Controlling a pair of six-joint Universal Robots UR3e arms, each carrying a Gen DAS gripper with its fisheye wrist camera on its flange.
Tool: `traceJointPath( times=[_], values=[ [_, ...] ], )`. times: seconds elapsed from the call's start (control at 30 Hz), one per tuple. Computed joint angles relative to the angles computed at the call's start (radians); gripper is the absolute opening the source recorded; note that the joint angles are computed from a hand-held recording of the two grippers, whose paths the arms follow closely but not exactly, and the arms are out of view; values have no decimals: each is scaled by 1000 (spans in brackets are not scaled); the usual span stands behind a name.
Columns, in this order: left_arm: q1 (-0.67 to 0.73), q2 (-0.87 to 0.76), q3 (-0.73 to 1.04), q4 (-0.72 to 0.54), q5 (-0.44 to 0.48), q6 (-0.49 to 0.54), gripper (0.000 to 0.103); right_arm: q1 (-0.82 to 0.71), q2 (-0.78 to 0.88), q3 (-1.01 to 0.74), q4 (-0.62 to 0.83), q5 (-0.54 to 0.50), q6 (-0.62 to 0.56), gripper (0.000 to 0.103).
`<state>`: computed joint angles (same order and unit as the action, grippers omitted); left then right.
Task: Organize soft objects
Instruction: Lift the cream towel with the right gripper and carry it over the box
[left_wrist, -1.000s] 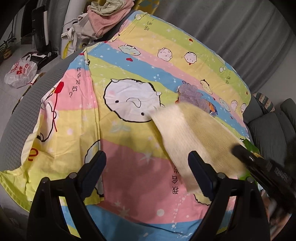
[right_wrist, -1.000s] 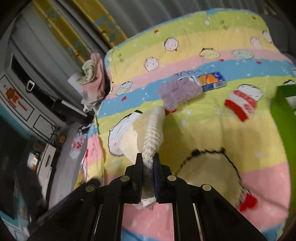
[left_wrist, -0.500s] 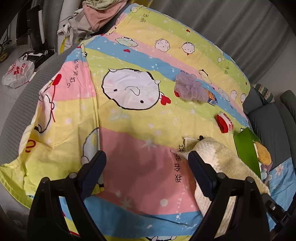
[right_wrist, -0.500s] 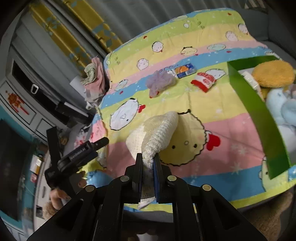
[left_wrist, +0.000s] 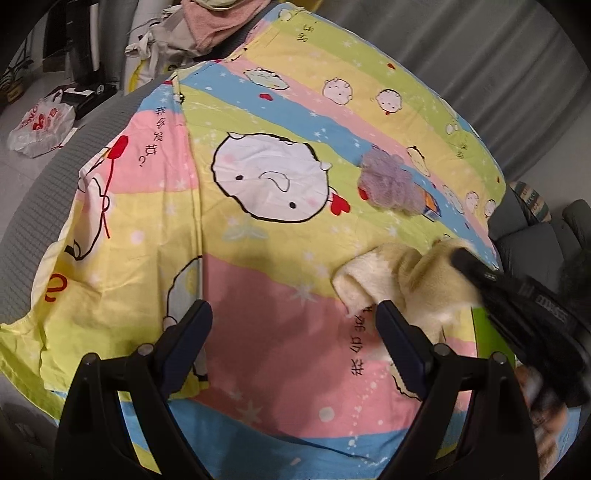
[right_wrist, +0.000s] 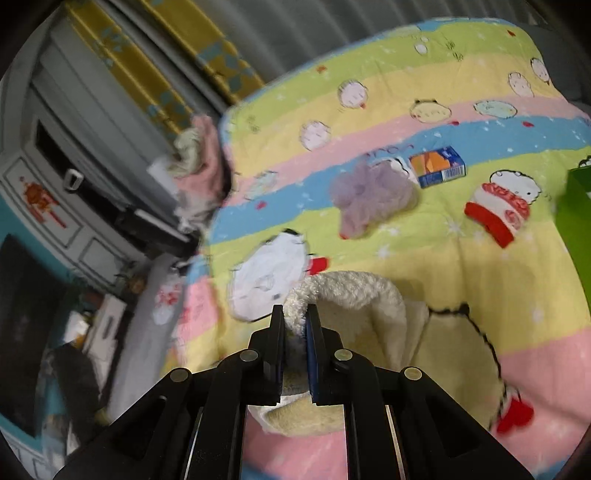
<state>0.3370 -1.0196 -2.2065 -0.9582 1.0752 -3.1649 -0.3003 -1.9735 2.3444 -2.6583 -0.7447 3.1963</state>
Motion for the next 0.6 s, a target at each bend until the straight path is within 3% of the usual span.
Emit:
traceJointPath(
  times=[0.13, 0.23, 0.3, 0.33, 0.4, 0.43, 0.47, 0.6],
  values=[
    [-42, -51, 1, 59, 2, -17, 90, 94, 296, -113, -106, -67, 28, 11],
    [-101, -122, 9, 124, -13, -31, 90, 106, 380, -128, -144, -93, 24, 11],
    [-134, -171, 13, 162, -27, -41, 90, 89, 378, -150, -70, -73, -18, 12],
    [-158, -205, 23, 180, -28, -53, 90, 90, 363, -175, -11, -78, -38, 16],
    [-203, -263, 37, 226, -27, -77, 90, 80, 301, -200, 90, -98, -101, 39],
    [-222, -286, 46, 243, -21, -86, 90, 71, 274, -196, 102, -108, -120, 66],
    [-254, -326, 63, 269, -5, -98, 90, 64, 239, -188, 104, -132, -128, 85],
    [-313, -417, 95, 336, 28, -155, 89, 19, 164, -142, 79, -167, -148, 87]
  ],
)
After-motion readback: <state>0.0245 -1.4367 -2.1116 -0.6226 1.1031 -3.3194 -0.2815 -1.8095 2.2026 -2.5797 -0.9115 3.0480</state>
